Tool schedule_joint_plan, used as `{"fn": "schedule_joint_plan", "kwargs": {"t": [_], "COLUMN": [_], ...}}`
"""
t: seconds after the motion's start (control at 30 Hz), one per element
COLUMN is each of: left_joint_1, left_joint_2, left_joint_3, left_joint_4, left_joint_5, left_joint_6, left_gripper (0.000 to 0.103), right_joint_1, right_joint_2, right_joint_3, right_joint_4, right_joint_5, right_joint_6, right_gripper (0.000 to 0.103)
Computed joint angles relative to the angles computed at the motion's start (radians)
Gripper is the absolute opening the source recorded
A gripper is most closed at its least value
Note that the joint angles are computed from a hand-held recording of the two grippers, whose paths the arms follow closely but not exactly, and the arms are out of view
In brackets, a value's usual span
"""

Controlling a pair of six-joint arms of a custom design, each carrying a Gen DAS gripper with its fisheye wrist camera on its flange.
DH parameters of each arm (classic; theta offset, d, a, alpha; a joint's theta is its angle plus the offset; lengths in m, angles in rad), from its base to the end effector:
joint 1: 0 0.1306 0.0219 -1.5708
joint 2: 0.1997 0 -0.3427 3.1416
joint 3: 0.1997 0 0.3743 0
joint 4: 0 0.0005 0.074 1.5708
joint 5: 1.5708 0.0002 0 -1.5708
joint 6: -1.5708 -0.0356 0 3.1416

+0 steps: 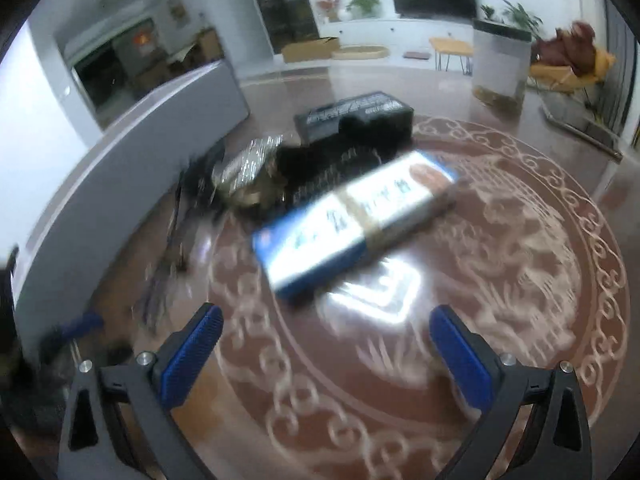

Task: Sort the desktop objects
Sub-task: 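Move the left tool toward the eyeglasses while the right tool approaches the blue box, then close the left tool on the eyeglasses while the right tool grasps the blue medicine box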

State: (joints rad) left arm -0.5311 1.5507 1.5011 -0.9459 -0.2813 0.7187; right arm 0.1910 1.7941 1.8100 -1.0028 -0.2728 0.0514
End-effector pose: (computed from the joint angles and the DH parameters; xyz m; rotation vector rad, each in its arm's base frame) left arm 0.4494 -0.2531 0.3583 -0.3400 2.4913 -0.1464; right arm 0.5838 0.1221 0.3586 -0.4127 2.5185 0.4026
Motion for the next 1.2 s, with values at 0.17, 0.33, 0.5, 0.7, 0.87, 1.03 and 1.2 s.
{"fn": "schedule_joint_plan", "kwargs": {"t": [0.17,0.33,0.5,0.7,0.87,1.03,1.2], "left_joint_1": [-0.016,-0.012,-0.008,-0.019,-0.021,0.004,-0.012], "left_joint_2": [-0.003,-0.005,0.037,0.063,0.185,0.277,0.268], "left_joint_3": [0.0,-0.002,0.039,0.068,0.218,0.34,0.337], "left_joint_4": [0.012,0.022,-0.023,-0.031,-0.13,-0.161,-0.109], "left_joint_5": [-0.026,-0.028,-0.016,-0.01,-0.072,-0.088,-0.109], "left_joint_6": [-0.031,-0.042,-0.043,-0.081,-0.141,-0.116,-0.239], "left_gripper": [0.103,0.103,0.103,0.103,0.103,0.103,0.026], "right_joint_1": [0.062,0.032,-0.033,-0.099,-0.121,-0.115,-0.147], "right_joint_2": [0.134,0.056,-0.081,-0.302,-0.35,-0.377,-0.347], "right_joint_3": [0.169,0.04,-0.145,-0.413,-0.466,-0.486,-0.454], "right_joint_4": [-0.042,0.068,0.111,0.167,0.175,0.172,0.143], "right_joint_5": [0.112,0.106,0.096,0.087,0.044,0.08,0.019], "right_joint_6": [-0.025,-0.004,0.115,0.239,0.252,0.231,0.195], "right_gripper": [0.103,0.072,0.047,0.044,0.044,0.061,0.09]}}
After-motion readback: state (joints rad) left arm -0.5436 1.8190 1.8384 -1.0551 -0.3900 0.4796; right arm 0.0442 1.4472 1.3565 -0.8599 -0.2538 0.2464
